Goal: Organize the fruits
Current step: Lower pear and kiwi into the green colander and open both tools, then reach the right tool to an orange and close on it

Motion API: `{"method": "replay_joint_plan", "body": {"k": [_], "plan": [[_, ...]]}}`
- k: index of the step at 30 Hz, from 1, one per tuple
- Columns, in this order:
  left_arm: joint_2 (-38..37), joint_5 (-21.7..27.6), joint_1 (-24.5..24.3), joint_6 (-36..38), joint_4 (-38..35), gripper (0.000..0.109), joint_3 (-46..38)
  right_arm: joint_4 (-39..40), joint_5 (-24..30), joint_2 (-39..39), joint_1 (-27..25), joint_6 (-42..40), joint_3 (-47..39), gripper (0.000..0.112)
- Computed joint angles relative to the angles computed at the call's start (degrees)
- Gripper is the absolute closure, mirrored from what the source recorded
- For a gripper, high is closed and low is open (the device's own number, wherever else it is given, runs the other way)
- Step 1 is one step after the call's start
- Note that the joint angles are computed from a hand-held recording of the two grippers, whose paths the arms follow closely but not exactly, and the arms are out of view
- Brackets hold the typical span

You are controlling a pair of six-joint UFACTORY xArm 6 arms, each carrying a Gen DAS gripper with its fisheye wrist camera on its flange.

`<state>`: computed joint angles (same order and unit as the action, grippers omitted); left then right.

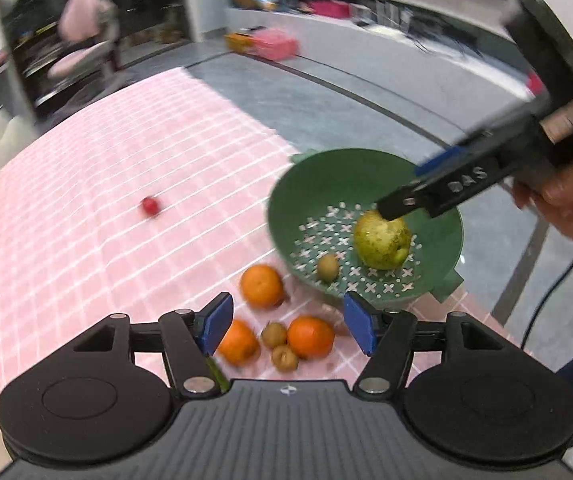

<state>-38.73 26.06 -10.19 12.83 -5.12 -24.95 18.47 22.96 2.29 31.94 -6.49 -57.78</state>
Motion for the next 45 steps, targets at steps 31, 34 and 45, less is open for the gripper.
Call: {"method": "replay_joint_plan", "body": {"k": [31,34,45], "plan": [[-48.9,27.1,12.5,-5.8,-4.3,0.033,20.7,-31.1,-14.3,-15.2,16.4,48.4,23.2,0.052],[-47.8,27.0,16.8,-2.5,-7.7,0.033,21.0,-30.4,-15.2,-11.0,17.0,47.6,20.6,0.054],[-37.9,21.5,25.7,3.5,-11.8,0.033,21.6,-25.6,-13.7,2.7,18.7,43.0,9.3,0.054]]}}
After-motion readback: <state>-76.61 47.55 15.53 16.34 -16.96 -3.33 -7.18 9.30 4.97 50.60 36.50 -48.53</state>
